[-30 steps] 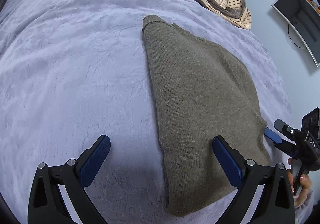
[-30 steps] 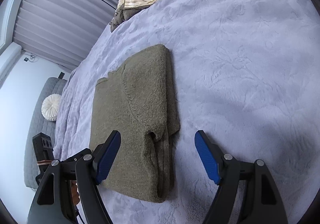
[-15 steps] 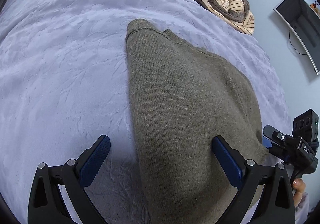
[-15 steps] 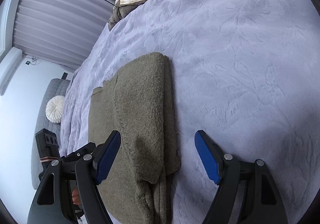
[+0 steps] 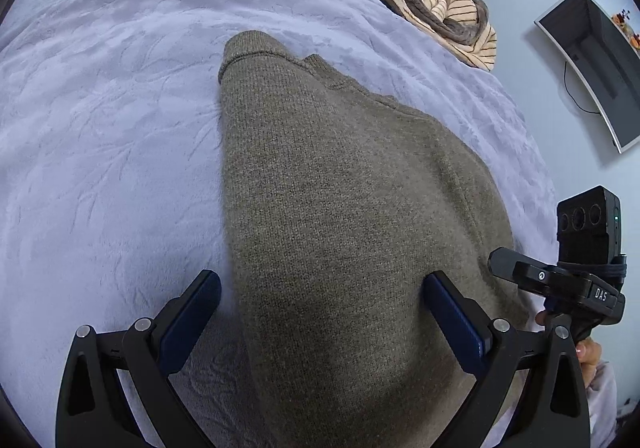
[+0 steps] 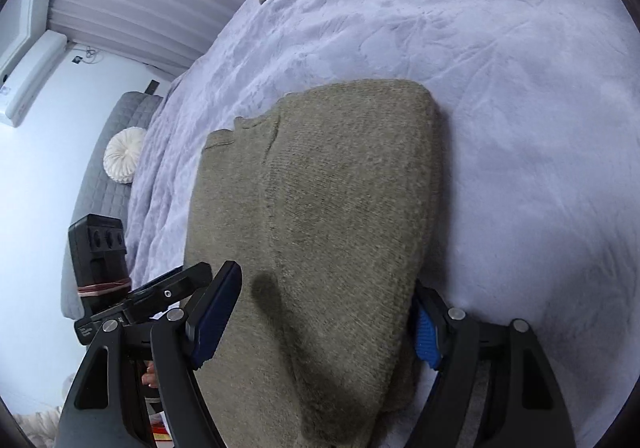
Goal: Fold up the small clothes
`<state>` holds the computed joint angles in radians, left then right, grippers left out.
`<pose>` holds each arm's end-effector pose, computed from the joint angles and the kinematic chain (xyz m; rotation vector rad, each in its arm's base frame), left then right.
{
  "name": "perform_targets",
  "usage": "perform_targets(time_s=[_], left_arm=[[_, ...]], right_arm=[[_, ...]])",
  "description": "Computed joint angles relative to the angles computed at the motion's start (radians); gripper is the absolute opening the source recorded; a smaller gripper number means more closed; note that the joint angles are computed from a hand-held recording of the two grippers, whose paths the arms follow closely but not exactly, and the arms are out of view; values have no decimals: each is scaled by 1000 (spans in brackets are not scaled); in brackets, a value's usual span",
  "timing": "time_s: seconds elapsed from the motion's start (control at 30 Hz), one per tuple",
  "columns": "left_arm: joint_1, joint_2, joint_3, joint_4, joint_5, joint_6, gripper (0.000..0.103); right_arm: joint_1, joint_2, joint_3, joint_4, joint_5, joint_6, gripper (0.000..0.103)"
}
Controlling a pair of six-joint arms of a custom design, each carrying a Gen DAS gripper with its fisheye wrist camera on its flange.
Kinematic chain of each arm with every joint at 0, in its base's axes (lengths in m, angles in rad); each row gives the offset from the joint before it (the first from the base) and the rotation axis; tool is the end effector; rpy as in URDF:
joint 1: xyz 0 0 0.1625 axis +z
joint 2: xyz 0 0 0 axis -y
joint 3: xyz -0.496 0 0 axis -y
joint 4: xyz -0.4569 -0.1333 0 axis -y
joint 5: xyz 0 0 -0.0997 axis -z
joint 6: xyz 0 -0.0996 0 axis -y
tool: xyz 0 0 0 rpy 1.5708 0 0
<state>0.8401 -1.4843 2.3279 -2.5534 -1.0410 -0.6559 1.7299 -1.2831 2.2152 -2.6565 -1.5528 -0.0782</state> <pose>-0.1684 -0.4631 0.2440 0.0510 2.7537 -0.6248 0.2169 -0.4988 0.1881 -0.3701 3.0863 -0.2379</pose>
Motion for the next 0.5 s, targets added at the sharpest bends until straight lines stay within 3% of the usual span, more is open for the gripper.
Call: perform_targets(time_s=[0.17, 0.3, 0.33, 0.37, 0.4, 0.47, 0.5], left_arm=[[43, 15, -8, -41, -72, 30, 102], [59, 17, -11, -57, -107, 42, 101], [56, 17, -8, -69, -111, 49, 90], [55, 16, -4, -91, -130, 62, 79], [48, 14, -3, -89, -123, 58, 77], [37, 1, 5, -102, -128, 88, 59], [32, -9, 9, -100, -132, 98, 57]], right_arm=[[-37, 8, 5, -4, 67, -9, 80], [-24, 20, -5, 6, 32, 19, 75], [-18, 20, -7, 12, 16, 32, 71], [-16, 20, -8, 18, 17, 47, 57], [-20, 16, -4, 21, 40, 60, 44], [-33, -1, 16, -2, 89, 77, 35], [-38, -12, 28, -17, 113, 84, 34]])
